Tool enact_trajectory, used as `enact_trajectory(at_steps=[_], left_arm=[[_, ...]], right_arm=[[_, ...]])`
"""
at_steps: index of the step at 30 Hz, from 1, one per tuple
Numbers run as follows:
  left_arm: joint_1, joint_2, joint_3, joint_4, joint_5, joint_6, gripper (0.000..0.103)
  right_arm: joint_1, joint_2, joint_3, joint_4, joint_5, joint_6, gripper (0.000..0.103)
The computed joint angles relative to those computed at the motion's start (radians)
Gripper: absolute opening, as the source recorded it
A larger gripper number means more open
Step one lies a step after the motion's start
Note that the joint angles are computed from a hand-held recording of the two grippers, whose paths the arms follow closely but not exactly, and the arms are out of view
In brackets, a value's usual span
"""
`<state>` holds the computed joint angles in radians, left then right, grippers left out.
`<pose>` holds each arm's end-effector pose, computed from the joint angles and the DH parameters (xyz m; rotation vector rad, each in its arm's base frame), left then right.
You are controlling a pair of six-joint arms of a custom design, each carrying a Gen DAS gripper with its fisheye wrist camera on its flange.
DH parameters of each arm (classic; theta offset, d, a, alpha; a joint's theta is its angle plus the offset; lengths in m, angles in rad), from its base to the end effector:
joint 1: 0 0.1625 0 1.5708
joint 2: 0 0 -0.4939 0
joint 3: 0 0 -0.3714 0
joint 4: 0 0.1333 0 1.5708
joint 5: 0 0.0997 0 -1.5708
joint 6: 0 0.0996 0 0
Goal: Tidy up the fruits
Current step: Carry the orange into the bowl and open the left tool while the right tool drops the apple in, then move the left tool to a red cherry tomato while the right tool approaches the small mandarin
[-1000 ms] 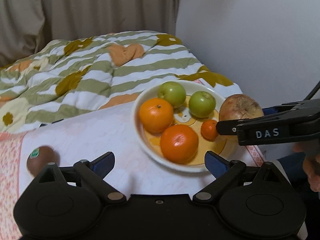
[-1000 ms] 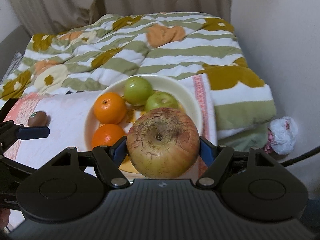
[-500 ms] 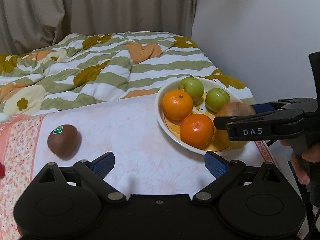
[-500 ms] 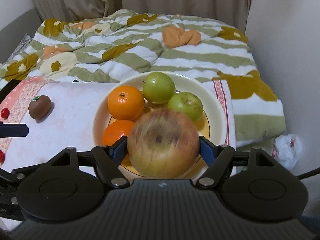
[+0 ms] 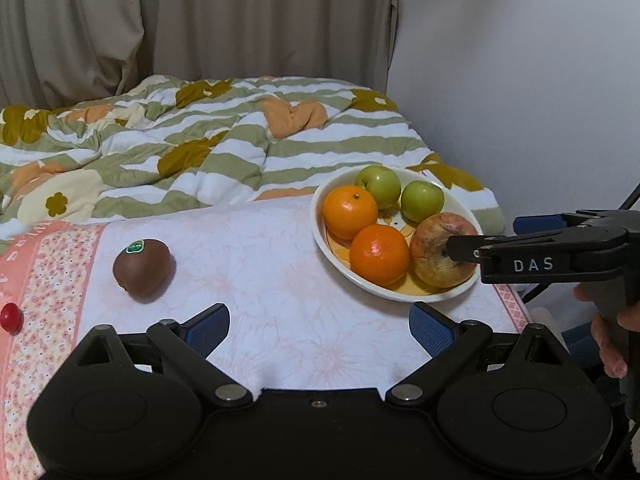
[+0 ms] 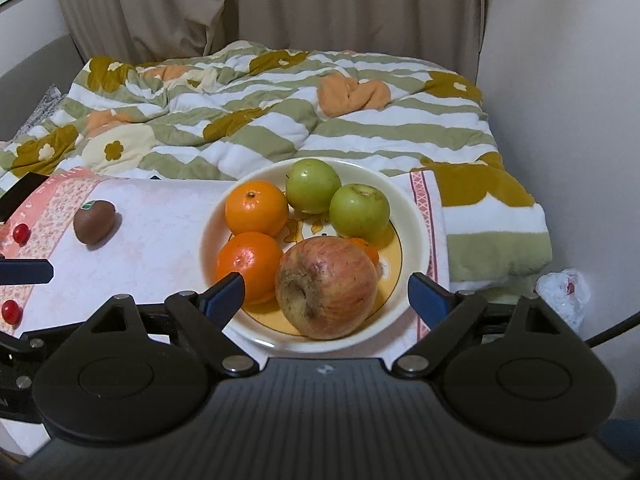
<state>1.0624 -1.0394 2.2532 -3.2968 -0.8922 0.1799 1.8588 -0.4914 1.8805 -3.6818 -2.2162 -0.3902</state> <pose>-0.0748 -0.5364 0.2216 0.6129 2.3805 -0.7736 0.2493 -0.5832 0.0364 0.4997 -2.3046 0.8421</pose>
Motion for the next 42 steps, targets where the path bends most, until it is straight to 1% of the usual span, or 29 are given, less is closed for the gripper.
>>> enact_trajectory(at_steps=[4,7,12,15,18,20,23,25,28,32,34,37,40,42], left_arm=[[-0.029,-0.020,0.048,-0.061,0.017,-0.006,0.098],[-0.050,-0.037,0.079,-0.099,0.031,-0.022,0.098],[-0.102,-0.071,0.148,-0.176,0.091,-0.058,0.098],[-0.129,-0.104,0.182,-0.182,0.138,-0.078,0.099],[-0.149,-0.146,0.216,-0.182,0.191,-0.088,0.099],[-0.151,-0.176,0.235,-0.182,0.221,-0.092,0.099],[-0.140,-0.226,0.249,-0.178,0.246,-0.083,0.099],[-0.128,-0.259,0.252,-0.171,0.254,-0.066,0.099],[-0.099,-0.314,0.251,-0.161,0.246,-0.013,0.099],[-0.031,-0.383,0.226,-0.100,0.192,0.071,0.099],[0.016,-0.417,0.201,-0.035,0.150,0.103,0.099],[0.091,-0.446,0.161,0.042,0.086,0.167,0.099],[0.171,-0.454,0.118,0.113,0.021,0.225,0.099],[0.223,-0.446,0.082,0.158,-0.010,0.260,0.099]], right_arm=[[0.022,-0.016,0.041,-0.046,-0.007,-0.010,0.103],[0.041,-0.031,0.069,-0.062,-0.010,-0.002,0.103],[0.069,-0.063,0.113,-0.075,0.000,0.006,0.103],[0.088,-0.077,0.134,-0.071,0.003,0.011,0.103],[0.106,-0.087,0.149,-0.060,0.016,0.039,0.103],[0.120,-0.086,0.154,-0.054,0.019,0.055,0.103],[0.144,-0.074,0.153,-0.053,0.009,0.059,0.103],[0.166,-0.058,0.146,-0.051,-0.008,0.068,0.103],[0.202,-0.030,0.128,-0.047,-0.029,0.101,0.103],[0.251,0.018,0.088,-0.032,-0.075,0.159,0.103],[0.278,0.049,0.057,-0.003,-0.112,0.209,0.103],[0.313,0.098,0.011,0.049,-0.158,0.313,0.103],[0.335,0.145,-0.033,0.100,-0.190,0.404,0.103],[0.347,0.182,-0.067,0.138,-0.215,0.466,0.103]])
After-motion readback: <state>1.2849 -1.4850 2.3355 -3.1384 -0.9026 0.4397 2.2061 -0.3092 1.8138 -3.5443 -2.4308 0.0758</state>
